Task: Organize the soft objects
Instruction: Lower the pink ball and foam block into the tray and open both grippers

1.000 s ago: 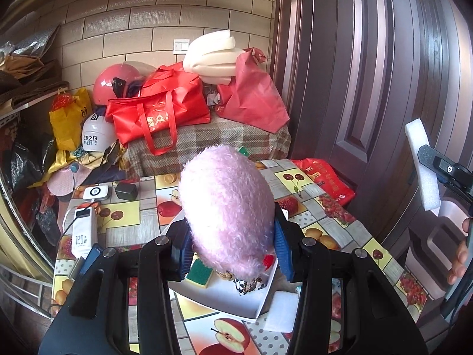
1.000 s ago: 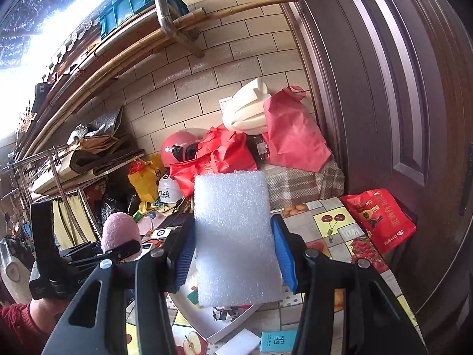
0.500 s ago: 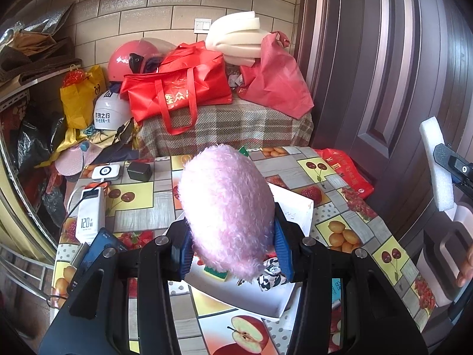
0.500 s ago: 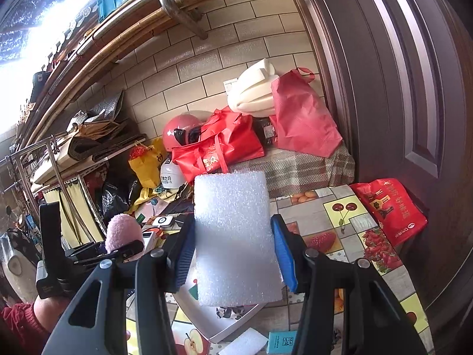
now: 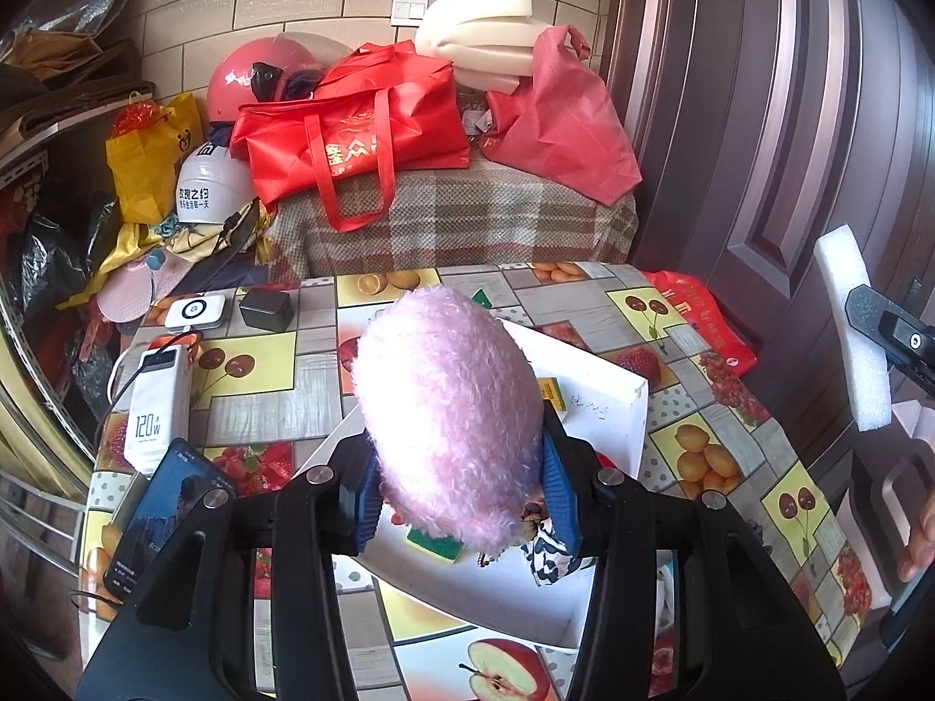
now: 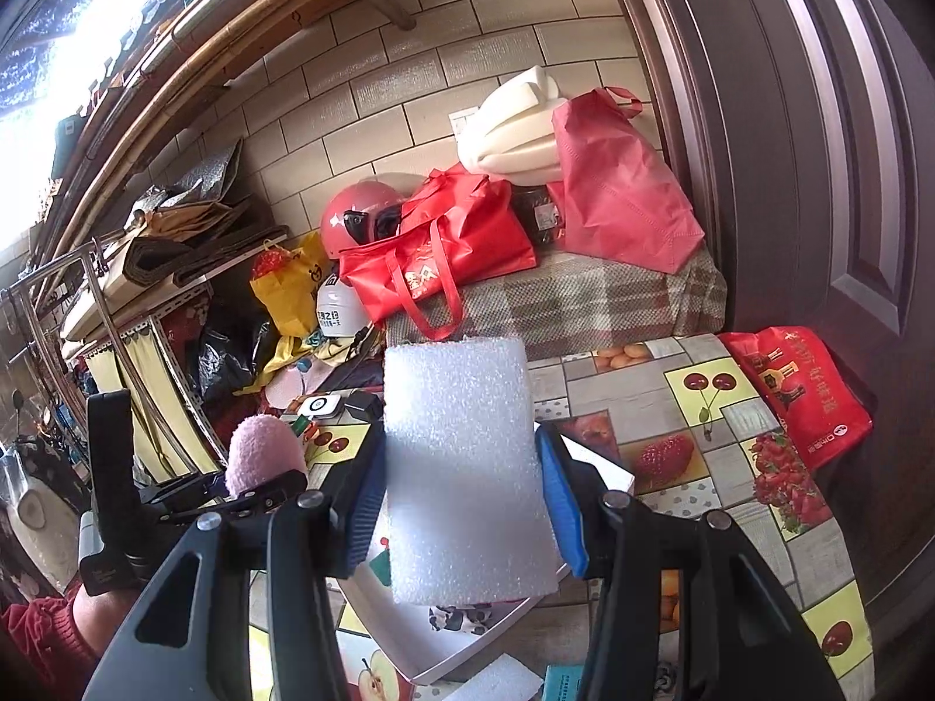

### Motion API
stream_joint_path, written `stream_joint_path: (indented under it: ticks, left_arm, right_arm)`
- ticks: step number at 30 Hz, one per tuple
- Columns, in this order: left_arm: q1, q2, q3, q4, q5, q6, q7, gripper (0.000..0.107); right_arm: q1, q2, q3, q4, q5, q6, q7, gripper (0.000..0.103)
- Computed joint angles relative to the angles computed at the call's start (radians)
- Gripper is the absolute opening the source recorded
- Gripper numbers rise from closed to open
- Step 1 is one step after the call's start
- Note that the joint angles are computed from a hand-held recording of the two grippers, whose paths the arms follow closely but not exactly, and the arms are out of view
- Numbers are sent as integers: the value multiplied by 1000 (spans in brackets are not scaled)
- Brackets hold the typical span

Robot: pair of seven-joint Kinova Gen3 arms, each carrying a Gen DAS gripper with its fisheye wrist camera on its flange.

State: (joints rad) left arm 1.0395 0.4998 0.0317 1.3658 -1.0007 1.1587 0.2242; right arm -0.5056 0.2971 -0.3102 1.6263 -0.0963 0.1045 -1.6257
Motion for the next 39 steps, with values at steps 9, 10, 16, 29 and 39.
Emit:
stream_joint_path:
  ticks: [9, 10, 16, 29, 39]
  left_arm:
    - [-101, 9, -18, 60, 72, -168, 23, 46]
    - [-114, 8, -22, 74, 85, -195, 33, 46]
    - [-158, 36, -49, 95, 139, -295, 26, 46]
    - [-124, 69, -106, 99, 114, -266, 132, 103]
    - [-81, 49, -88, 96, 81, -215, 163, 103]
  right_arm:
    - [-61, 172, 46, -181, 21, 165, 13, 50]
    - [-69, 195, 52, -204, 21, 184, 14, 50]
    - [-78, 334, 51, -351, -16, 304, 27, 50]
    - [-136, 382, 114, -368, -4, 252, -50, 103]
    - [-95, 268, 89, -220, -3, 156, -91, 103]
